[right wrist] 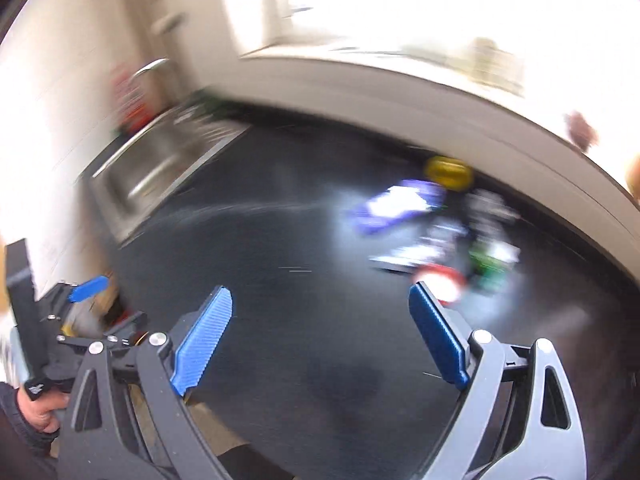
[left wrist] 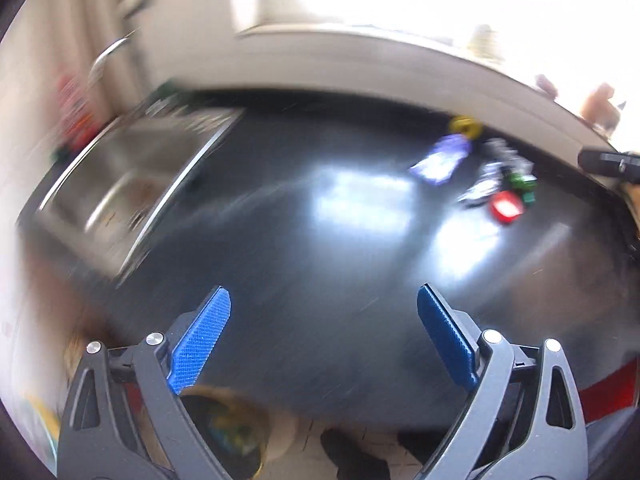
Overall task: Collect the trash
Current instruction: 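Swing both open tools back over the counter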
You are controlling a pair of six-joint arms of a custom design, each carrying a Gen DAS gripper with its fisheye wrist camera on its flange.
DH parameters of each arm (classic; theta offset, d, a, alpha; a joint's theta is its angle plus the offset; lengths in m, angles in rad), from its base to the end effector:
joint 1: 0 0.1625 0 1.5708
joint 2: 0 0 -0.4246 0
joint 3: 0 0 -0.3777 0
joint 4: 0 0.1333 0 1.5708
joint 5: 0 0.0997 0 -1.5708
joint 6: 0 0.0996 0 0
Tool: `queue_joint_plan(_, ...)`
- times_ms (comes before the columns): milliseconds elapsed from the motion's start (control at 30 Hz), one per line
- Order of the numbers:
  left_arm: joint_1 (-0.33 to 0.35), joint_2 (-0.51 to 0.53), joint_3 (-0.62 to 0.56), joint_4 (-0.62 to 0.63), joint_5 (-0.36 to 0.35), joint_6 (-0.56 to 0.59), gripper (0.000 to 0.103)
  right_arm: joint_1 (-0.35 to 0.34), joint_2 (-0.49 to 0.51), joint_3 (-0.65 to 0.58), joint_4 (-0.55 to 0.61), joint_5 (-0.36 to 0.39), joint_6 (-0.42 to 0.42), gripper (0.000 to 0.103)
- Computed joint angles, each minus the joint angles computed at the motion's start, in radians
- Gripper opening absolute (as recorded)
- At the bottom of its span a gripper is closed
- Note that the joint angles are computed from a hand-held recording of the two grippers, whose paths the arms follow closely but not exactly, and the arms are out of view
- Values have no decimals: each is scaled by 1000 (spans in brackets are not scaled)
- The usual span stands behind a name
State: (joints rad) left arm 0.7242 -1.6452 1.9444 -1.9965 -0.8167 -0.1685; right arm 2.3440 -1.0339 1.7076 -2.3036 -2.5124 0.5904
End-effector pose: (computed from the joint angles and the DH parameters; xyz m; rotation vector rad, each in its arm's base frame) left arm -0.1941 -0.4407 0.4152 0.7638 2.3521 -0.6127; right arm 0.4675 -0.4035 0.2391 0.1773 -2.3173 0.7987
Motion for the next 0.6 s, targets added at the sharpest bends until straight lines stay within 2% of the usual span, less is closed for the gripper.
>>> queue_joint_plan(100,-37,105,-41,-78,-66,57,92,-10,-132,86,55,-62,102,87)
queue_joint_plan(233,-80,204,-60,-134,-112,99,92,-22,-239,148,97,-90,161,87)
queue_joint_plan(400,-82,297,-82,-189,-129,167,92,-75,-288,187,24,-60,78,87)
queue_joint_plan(600,-6,432,-177,-226,-138,239,92,-159,-236,137,-69,-13,-91,86)
